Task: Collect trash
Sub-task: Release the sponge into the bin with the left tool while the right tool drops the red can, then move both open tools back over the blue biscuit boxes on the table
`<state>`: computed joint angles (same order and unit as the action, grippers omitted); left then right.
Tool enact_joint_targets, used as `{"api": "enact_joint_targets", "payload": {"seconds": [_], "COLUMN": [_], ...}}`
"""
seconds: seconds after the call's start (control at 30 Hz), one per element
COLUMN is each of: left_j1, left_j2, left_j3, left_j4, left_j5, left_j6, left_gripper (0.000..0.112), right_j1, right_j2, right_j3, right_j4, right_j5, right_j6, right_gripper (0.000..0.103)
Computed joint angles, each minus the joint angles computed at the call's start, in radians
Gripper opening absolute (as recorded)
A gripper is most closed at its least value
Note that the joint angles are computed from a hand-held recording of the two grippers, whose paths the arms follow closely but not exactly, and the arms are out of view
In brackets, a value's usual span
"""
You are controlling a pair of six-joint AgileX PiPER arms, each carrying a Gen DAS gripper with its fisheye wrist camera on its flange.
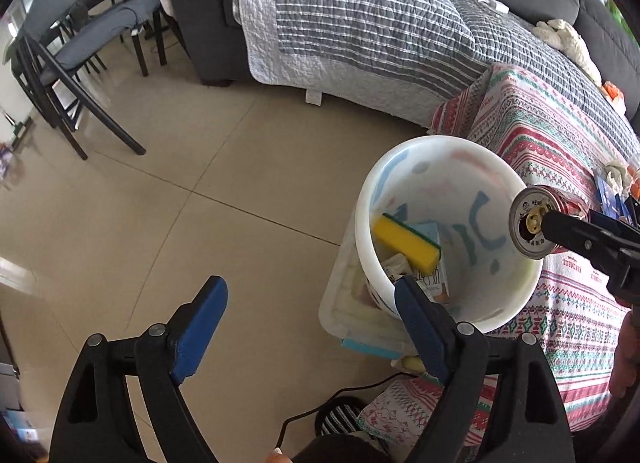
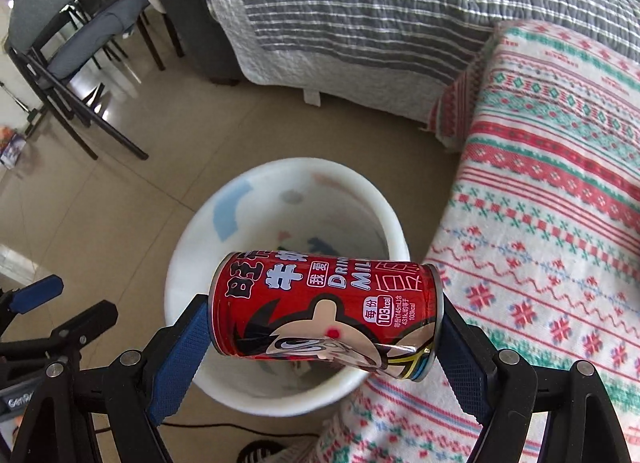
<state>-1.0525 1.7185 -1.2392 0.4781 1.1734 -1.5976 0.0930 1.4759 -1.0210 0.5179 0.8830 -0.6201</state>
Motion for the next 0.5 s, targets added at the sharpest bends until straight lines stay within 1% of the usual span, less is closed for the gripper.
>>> {"api": "enact_joint_targets", "payload": {"seconds": [0.07, 0.3, 0.5], "left_j1": [0.001, -0.005, -0.014], "left_j2": [0.009, 0.029, 0.066], "left_j3": [-0.013, -0.053, -0.137], "left_j4": [-0.002, -0.003, -0.001], "left_j5": [0.002, 0.008, 0.030], "left_j6": [0.009, 0.033, 0.059], "left_gripper": [0.088, 0.088, 0.088], "right_j1": [-0.010, -0.089, -0.200], "right_j2": [0.002, -0.003, -0.036], "right_j3": [-0.001, -0.027, -0.044], "right_j4": [0.018, 0.082, 0.069], "right_j5": [0.002, 0.052, 0.110], "right_j6": [-0.010, -0.045, -0.086], "right_gripper": [0.088, 0.090, 0.091]}}
